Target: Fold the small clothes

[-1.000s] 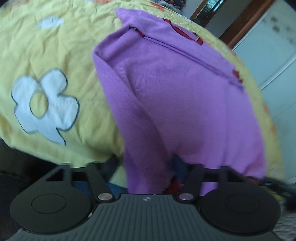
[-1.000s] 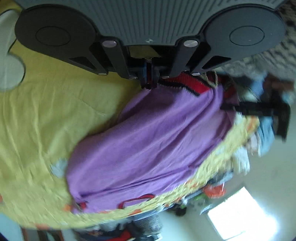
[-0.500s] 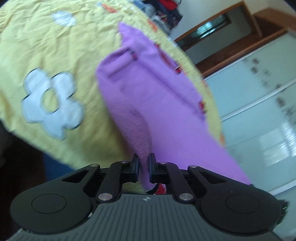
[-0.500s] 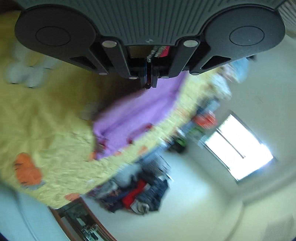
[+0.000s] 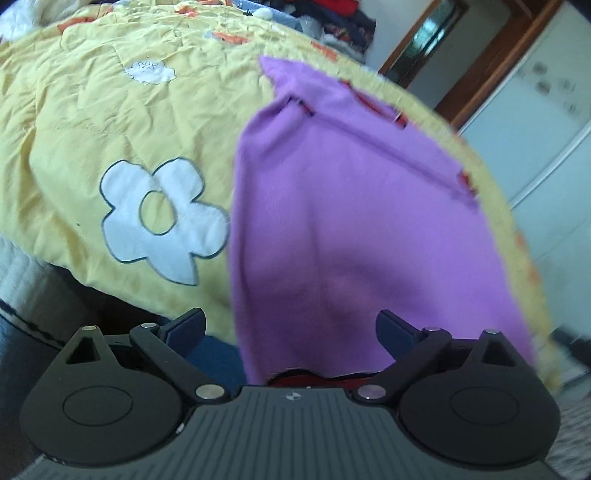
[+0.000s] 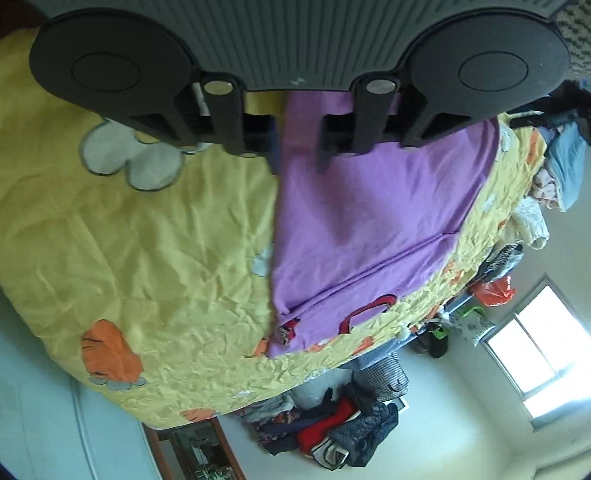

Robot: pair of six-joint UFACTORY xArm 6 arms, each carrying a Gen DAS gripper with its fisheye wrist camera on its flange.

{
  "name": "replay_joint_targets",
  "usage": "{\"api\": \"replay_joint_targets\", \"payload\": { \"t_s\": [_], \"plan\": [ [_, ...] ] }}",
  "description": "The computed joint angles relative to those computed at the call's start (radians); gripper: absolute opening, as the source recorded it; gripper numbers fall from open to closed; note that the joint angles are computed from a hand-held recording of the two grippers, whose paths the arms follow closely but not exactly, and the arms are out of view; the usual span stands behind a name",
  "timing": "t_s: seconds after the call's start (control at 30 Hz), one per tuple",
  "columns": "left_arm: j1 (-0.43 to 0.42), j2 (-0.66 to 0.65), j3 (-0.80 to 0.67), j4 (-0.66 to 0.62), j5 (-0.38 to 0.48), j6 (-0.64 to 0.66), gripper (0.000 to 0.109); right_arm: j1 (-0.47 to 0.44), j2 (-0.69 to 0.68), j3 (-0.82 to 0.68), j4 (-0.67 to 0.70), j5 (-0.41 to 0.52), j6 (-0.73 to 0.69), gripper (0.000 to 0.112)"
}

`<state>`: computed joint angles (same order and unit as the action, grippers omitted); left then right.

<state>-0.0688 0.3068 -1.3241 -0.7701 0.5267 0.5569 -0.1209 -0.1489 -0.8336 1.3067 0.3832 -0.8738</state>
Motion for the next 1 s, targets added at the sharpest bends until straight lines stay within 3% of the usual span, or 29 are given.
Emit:
{"api": "replay_joint_targets", "payload": {
  "t_s": [0.17,0.33,0.37,0.4,0.43,0.47,0.6,0.7,0.77,0.87,1.0],
  "plan": [
    [0.033,0.049,0.008,-0.196,0.061,0.2,0.095,0.014,0.019,0.005,0.084,-0.006,-0.058,0.04],
    [0.04,0.108,-0.001,-0.279,0.062,0.286,0.087,0.013,0.046,-0.013,0.165,0.009,-0.117,0.042],
    [0.034,0.11,0.007,-0.303,0.041,0.316,0.071,0.018,0.052,-0.018,0.161,0.004,-0.109,0.046],
    [0.026,0.107,0.016,-0.325,0.023,0.356,0.053,0.02,0.06,-0.023,0.148,0.006,-0.097,0.061],
    [0.025,0.11,0.011,-0.304,0.039,0.37,0.009,0.023,0.062,-0.025,0.154,0.008,-0.108,0.073],
    [0.027,0.115,0.005,-0.273,0.063,0.357,0.002,0.025,0.061,-0.024,0.167,0.014,-0.133,0.075],
    [0.084,0.055,0.055,-0.438,0.197,0.539,0.002,0.047,0.059,-0.009,0.024,-0.014,-0.046,0.075],
    [0.13,0.006,0.097,-0.519,0.28,0.63,0.002,0.032,0.052,0.004,0.031,0.026,-0.06,0.077],
    [0.137,-0.001,0.101,-0.521,0.284,0.629,0.002,0.032,0.049,0.01,0.046,0.017,-0.066,0.086],
    [0.152,0.004,0.093,-0.545,0.319,0.637,0.002,0.043,0.038,0.03,0.046,-0.018,-0.098,0.086],
    [0.173,0.018,0.071,-0.564,0.366,0.631,0.002,0.033,0.042,0.044,0.147,0.003,-0.209,0.086]
  ]
}}
